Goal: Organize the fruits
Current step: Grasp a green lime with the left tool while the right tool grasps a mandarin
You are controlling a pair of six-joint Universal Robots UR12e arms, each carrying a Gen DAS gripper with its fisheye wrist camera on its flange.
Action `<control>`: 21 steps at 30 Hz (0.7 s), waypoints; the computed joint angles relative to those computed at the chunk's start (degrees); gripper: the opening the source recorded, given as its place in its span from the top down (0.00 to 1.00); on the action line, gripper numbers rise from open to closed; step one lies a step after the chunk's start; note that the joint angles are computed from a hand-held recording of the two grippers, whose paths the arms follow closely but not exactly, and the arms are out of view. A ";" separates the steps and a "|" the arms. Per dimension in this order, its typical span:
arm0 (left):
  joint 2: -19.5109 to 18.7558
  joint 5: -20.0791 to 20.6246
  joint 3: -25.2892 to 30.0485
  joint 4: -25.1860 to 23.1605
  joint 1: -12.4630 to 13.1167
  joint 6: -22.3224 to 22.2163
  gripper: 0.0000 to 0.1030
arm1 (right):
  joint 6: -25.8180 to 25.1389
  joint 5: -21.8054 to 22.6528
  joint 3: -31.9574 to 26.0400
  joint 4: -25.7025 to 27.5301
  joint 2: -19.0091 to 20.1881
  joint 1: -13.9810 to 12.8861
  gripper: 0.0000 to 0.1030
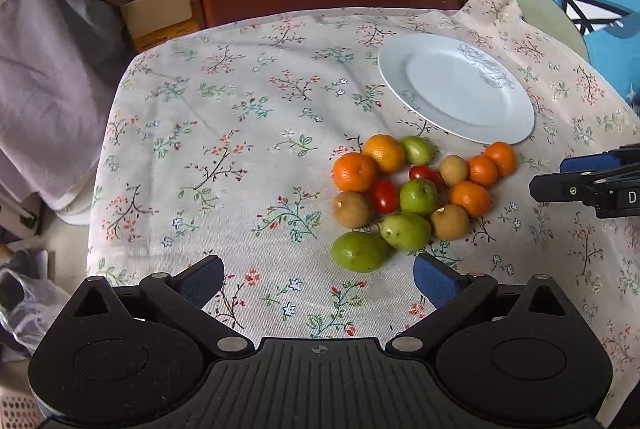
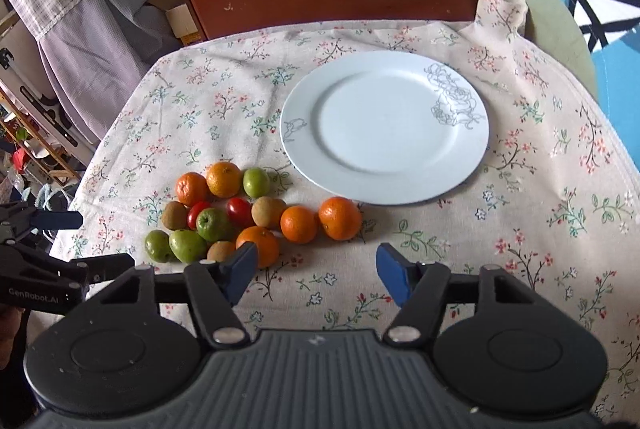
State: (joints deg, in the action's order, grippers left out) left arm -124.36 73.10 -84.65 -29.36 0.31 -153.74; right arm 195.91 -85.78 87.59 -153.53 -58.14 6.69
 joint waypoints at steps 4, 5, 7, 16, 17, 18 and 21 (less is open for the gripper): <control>0.07 -0.73 -0.58 1.08 -0.26 3.94 0.10 | -1.64 -0.07 0.66 -1.81 0.25 0.23 0.48; -0.01 -0.59 -0.55 1.05 -0.32 4.17 0.13 | -1.15 -0.52 0.53 -1.81 0.37 0.28 0.49; -0.38 -0.96 0.11 -0.39 -0.24 3.86 0.21 | 0.16 -0.76 0.41 -2.72 0.61 0.13 0.51; -1.54 -3.75 0.92 -0.78 0.06 4.54 0.30 | 3.22 -3.83 -0.95 -4.55 2.51 -0.15 0.59; -1.68 -3.88 0.95 -0.69 0.03 4.83 0.30 | 3.61 -3.71 -1.11 -4.23 2.66 -0.23 0.59; -1.82 -3.72 1.02 -0.63 -0.09 5.34 0.31 | 3.99 -3.58 -1.16 -4.18 2.77 -0.29 0.59; -2.15 -3.05 1.18 -0.73 -0.45 7.00 0.37 | 4.87 -2.93 -1.25 -4.24 2.95 -0.43 0.59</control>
State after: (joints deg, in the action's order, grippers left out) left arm -126.51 70.05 -83.47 -30.08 -0.13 -146.74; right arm 200.79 -88.71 86.35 -157.77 -55.19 6.25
